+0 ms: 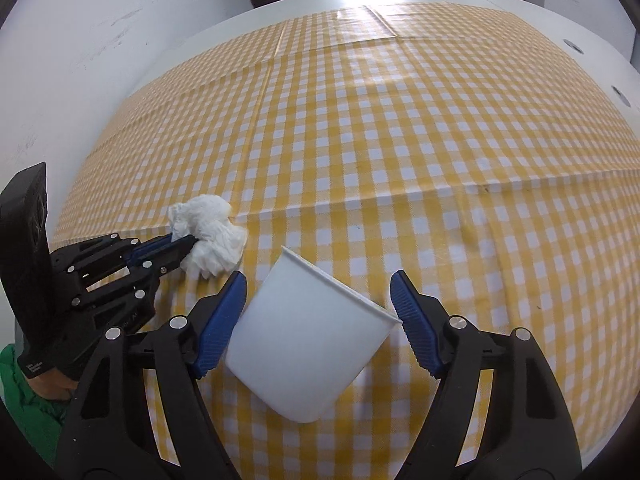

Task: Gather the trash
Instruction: 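Grasp the white tissue with the left gripper while the right grasps the white box rim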

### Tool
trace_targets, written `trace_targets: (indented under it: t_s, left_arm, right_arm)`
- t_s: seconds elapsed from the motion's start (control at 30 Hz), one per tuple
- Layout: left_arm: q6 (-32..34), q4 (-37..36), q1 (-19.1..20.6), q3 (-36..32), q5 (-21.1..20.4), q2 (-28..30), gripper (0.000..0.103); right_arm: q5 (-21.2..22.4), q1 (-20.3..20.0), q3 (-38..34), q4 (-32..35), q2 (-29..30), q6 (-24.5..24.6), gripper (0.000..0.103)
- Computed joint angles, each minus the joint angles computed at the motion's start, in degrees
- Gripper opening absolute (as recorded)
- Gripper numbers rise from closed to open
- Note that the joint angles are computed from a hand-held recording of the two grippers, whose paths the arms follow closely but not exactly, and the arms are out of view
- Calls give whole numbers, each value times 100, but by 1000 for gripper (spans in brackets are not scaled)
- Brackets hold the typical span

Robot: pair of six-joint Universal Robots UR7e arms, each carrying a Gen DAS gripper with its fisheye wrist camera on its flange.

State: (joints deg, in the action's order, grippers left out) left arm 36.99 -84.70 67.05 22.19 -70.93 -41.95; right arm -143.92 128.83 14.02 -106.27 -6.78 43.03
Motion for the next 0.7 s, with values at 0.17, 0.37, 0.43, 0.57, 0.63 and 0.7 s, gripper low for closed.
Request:
trace_targets:
  t_s: [0.17,0.37,0.43,0.57,0.63,0.7]
  left_arm:
    - [-409,-595,-26,811,-216,-642,6]
    - [-808,-1493,-84,2299,-373,-1837,6]
    - [-828,-1675,-105,2732,-411,-2145,6]
    - [-900,-2003,-142,3391,-264,-2591,6]
    - [-974,-2023,-142,3598,-281,-2780,6]
    - [-990,-2069,-154,3770,-275,-2935,6]
  right_arm:
    - [-305,194,1296,-859,-554,-330,68]
    - [-292,457,1966,-1769,-755,-787,28]
    - [-286,502,2084,-1807,-780,-844,27]
    - [-316,541,1757,-1412,-577,-711,25]
    - [-258,562,1779,-1328,-565,-695,20]
    - [-255,585,1965,-1364,-634,-637,12]
